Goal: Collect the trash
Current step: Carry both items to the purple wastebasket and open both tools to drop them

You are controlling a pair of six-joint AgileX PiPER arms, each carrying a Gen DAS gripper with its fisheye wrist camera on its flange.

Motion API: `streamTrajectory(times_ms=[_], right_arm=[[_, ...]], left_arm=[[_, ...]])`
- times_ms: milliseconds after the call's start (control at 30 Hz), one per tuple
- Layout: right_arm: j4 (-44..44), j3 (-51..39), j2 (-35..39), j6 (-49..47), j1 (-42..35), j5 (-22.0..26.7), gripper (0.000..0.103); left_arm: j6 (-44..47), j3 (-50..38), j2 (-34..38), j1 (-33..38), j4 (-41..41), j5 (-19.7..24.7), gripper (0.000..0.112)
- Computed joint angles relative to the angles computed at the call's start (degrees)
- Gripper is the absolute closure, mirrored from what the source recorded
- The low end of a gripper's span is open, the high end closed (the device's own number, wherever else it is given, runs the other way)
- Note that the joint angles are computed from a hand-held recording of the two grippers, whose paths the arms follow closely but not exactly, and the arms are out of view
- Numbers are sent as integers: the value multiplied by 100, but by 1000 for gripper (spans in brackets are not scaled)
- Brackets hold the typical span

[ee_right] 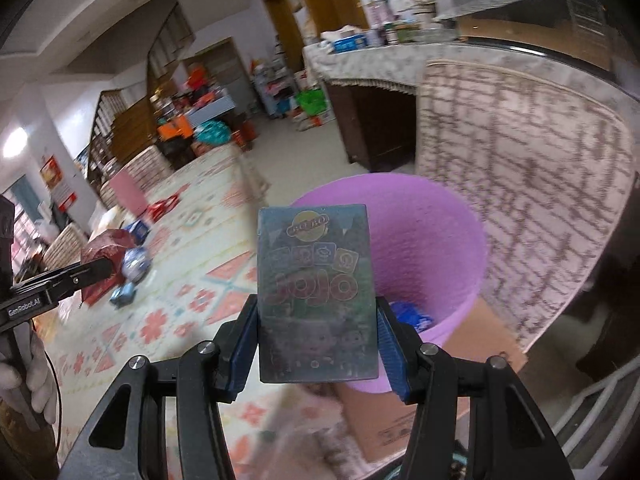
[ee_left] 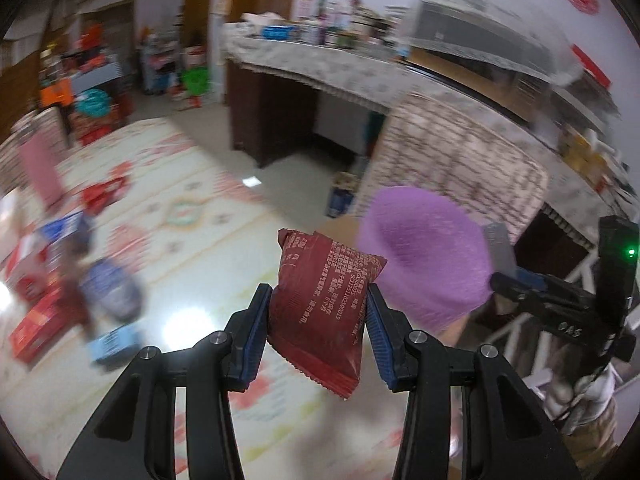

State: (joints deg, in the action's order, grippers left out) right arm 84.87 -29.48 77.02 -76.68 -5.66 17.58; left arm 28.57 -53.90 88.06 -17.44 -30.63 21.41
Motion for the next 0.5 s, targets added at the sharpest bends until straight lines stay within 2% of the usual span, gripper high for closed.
streamTrajectory(times_ms=[133, 300, 367, 400, 433, 500], right_arm=[[-88, -261, 275, -130, -608, 303, 44], [-167, -707, 736, -158, -1040, 530, 43], [-18, -894, 954, -314, -1085, 488, 42], [30, -939, 1002, -319, -1061, 393, 39], [74, -977, 1054, -323, -1077, 370, 34], [224, -984, 1081, -427, -1180, 505, 30]], left_arm=[[-913, -981, 750, -728, 677, 146, 68], [-1493, -2160, 1564, -1174, 1054, 476, 66], [-1935, -2423, 1737, -1307, 1474, 447, 58], [-2215, -2488, 1769, -1355, 1750, 448, 49], [-2360, -2444, 1733, -1372, 1885, 402, 42], [-2432, -2092, 1511, -1373, 1976, 129, 36]])
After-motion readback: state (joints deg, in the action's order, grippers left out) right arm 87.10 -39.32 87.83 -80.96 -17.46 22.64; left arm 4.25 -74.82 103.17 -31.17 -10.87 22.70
